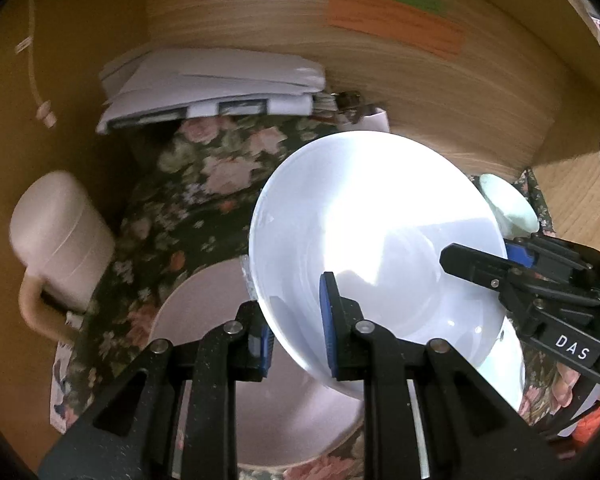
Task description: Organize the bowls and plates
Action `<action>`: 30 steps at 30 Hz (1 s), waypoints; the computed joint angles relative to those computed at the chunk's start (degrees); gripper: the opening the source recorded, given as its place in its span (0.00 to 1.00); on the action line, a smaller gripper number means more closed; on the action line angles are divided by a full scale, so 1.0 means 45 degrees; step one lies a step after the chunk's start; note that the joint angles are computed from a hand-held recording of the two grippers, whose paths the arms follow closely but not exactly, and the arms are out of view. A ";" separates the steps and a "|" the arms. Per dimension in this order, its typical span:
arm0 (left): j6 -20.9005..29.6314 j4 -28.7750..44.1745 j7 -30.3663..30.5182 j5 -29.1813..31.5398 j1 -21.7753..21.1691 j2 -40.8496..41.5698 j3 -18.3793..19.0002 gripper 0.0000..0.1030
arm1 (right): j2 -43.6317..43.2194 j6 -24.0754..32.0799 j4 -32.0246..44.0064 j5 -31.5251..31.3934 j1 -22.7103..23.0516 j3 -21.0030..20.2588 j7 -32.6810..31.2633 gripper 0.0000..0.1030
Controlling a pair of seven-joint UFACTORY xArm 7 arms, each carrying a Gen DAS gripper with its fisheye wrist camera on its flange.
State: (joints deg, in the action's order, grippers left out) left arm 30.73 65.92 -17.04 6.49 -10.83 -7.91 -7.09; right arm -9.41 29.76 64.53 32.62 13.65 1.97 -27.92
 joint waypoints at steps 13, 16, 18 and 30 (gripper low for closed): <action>-0.0036 -0.2149 -0.0090 -0.0352 0.0545 -0.1713 0.0253 0.20 | 0.0333 0.0276 -0.0024 0.0172 0.0455 0.0405 -0.0150 0.23; -0.0060 -0.2455 0.0012 -0.0535 0.0620 -0.1880 0.0338 0.20 | 0.0442 0.0358 -0.0006 0.0145 0.0513 0.0498 -0.0137 0.23; -0.0073 -0.2595 0.0102 -0.0635 0.0679 -0.1919 0.0396 0.20 | 0.0535 0.0422 0.0021 0.0071 0.0543 0.0565 -0.0098 0.23; -0.0128 -0.3100 0.0593 -0.1158 0.0830 -0.1960 0.0587 0.20 | 0.1035 0.0730 0.0229 -0.0322 0.0463 0.0785 0.0132 0.23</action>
